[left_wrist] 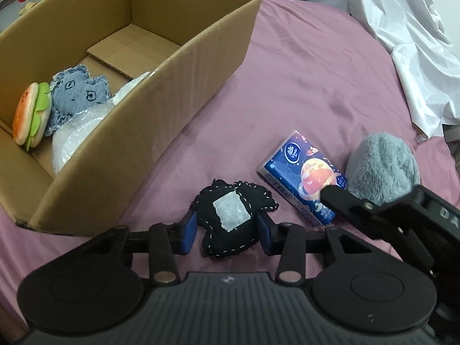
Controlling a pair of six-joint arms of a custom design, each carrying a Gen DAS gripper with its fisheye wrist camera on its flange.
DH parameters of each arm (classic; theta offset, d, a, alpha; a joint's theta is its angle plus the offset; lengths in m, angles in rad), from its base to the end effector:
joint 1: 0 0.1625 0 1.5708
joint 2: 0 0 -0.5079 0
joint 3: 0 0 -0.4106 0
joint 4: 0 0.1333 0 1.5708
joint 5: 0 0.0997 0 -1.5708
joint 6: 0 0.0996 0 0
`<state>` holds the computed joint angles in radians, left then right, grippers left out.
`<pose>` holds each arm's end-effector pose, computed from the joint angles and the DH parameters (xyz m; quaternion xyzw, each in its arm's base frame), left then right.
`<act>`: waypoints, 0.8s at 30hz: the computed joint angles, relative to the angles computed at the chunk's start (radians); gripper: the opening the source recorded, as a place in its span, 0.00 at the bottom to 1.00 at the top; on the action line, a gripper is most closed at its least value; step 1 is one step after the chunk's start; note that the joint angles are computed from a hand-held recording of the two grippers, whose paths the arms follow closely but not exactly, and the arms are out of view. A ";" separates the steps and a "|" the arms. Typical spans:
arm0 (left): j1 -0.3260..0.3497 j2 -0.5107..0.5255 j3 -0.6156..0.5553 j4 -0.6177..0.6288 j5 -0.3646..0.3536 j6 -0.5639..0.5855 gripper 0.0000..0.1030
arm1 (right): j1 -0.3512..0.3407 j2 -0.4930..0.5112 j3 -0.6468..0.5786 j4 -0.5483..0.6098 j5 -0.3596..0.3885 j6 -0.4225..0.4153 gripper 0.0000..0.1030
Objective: Organize soft objects
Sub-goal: 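Grasp the black felt patch with the left tool while the right grasps the blue tissue pack, then carry the black patch and tissue pack with both tools over the box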
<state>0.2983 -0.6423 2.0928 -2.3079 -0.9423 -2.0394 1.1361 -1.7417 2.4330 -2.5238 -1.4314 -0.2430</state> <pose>-0.4011 -0.3240 -0.0670 -0.2333 0.8668 -0.3168 0.3062 -0.0147 -0.3810 0.3317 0.0856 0.9854 -0.1457 0.0219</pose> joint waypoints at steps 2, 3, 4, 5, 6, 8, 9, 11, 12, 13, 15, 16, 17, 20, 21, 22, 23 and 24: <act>0.003 0.001 -0.004 0.004 -0.001 0.006 0.41 | 0.006 0.016 0.000 -0.008 -0.001 0.012 0.43; 0.005 0.001 -0.005 0.004 -0.001 0.007 0.41 | 0.011 0.025 0.000 -0.017 -0.004 0.017 0.43; 0.007 0.002 -0.008 0.004 -0.001 0.011 0.41 | 0.013 0.032 0.001 -0.025 -0.004 0.022 0.39; 0.008 0.002 -0.008 0.003 -0.001 0.018 0.40 | 0.011 0.034 0.003 -0.032 -0.002 0.023 0.37; 0.009 0.000 -0.006 -0.003 -0.001 0.028 0.40 | 0.013 0.040 0.004 -0.042 -0.005 0.029 0.33; 0.012 -0.003 -0.001 -0.018 -0.003 0.046 0.40 | 0.010 0.046 0.007 -0.055 -0.002 0.034 0.29; 0.012 -0.006 0.004 -0.030 -0.003 0.053 0.40 | 0.011 0.049 0.008 -0.061 -0.003 0.031 0.27; 0.010 -0.011 0.014 -0.043 -0.005 0.061 0.39 | 0.012 0.040 0.014 -0.065 -0.006 0.018 0.24; 0.009 -0.014 0.016 -0.045 -0.007 0.064 0.38 | 0.009 0.031 0.016 -0.061 -0.006 0.013 0.24; 0.007 -0.017 0.019 -0.048 -0.009 0.065 0.37 | 0.009 0.021 0.018 -0.057 -0.010 0.012 0.23; 0.004 -0.023 0.023 -0.051 -0.013 0.067 0.37 | 0.007 0.005 0.024 -0.054 -0.015 0.014 0.23; 0.000 -0.026 0.025 -0.053 -0.015 0.068 0.37 | 0.003 -0.008 0.026 -0.045 -0.015 0.013 0.23; -0.003 -0.028 0.026 -0.054 -0.016 0.070 0.36 | 0.003 -0.017 0.031 -0.046 -0.018 0.017 0.22; -0.014 -0.033 0.026 -0.049 -0.023 0.076 0.36 | -0.003 -0.060 0.042 -0.025 -0.017 0.005 0.21; -0.018 -0.036 0.028 -0.050 -0.027 0.076 0.36 | -0.004 -0.070 0.044 -0.021 -0.018 0.002 0.21; -0.020 -0.039 0.030 -0.055 -0.028 0.078 0.35 | -0.005 -0.085 0.047 -0.016 -0.019 -0.002 0.20; -0.025 -0.041 0.031 -0.055 -0.029 0.076 0.35 | -0.004 -0.094 0.049 -0.017 -0.021 -0.002 0.20; -0.030 -0.045 0.033 -0.051 -0.029 0.073 0.35 | -0.004 -0.106 0.052 -0.013 -0.022 -0.002 0.20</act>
